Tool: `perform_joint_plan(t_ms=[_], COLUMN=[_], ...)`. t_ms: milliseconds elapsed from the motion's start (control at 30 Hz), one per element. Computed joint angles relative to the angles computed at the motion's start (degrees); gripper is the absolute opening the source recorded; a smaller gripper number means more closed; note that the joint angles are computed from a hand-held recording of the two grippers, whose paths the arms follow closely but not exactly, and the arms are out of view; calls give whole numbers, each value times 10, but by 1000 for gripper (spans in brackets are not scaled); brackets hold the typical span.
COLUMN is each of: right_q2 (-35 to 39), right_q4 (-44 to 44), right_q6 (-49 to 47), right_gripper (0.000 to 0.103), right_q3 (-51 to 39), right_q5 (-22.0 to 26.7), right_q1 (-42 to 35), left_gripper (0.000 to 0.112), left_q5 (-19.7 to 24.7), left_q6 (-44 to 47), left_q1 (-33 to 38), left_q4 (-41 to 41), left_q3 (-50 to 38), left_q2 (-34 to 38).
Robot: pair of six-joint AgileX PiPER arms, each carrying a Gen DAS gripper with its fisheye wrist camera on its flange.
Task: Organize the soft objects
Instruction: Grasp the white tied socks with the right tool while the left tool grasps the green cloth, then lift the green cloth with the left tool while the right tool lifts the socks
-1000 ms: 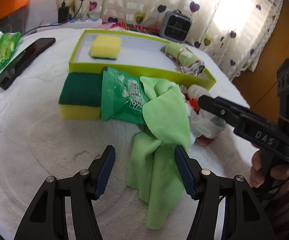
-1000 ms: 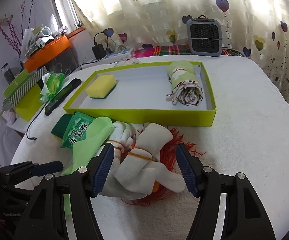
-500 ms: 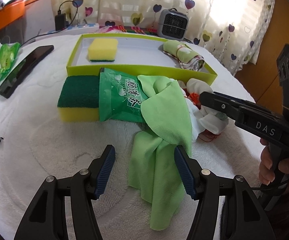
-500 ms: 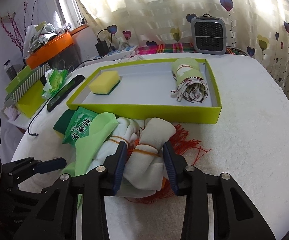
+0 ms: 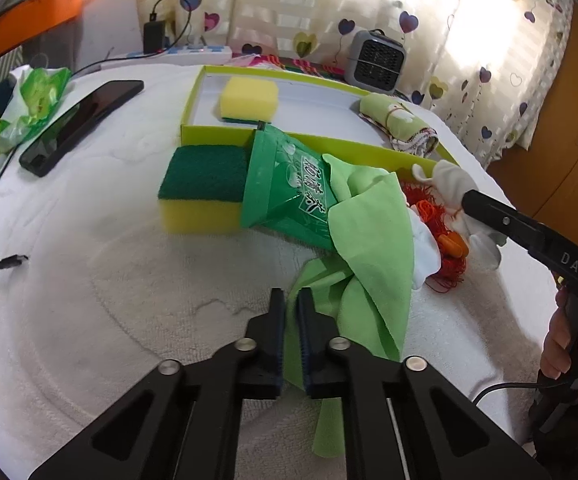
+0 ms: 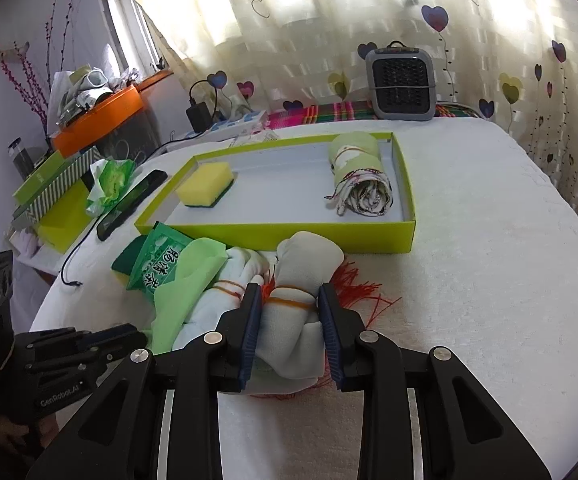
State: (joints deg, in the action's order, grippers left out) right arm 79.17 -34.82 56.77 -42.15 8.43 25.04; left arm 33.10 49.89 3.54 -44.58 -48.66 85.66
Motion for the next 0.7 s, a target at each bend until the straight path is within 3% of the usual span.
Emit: perform_joint_plan(t_ms=[267,467,533,600,700], right_q2=[-39,-73,-85,-97,-116], right_q4=[-122,-198,-233,-251,-252], right_q6=[129,216,254,274,277], right_gripper=[31,31,31,31,31], right_q3=[28,52,59,67,80], right_q5=[6,14,24,32,38], right_q1=[4,7,14,18,16], left_gripper=[3,4,12,33,40], left_q5=[12,75,95,93,88], left_q6=[26,92,99,90,81], left_q1=[19,56,58,48,26], left_q4=[-12,-71,-86,-84,-75], left_q3=[18,21,17,13,7], left_q2=[-22,-37,-35,-33,-29])
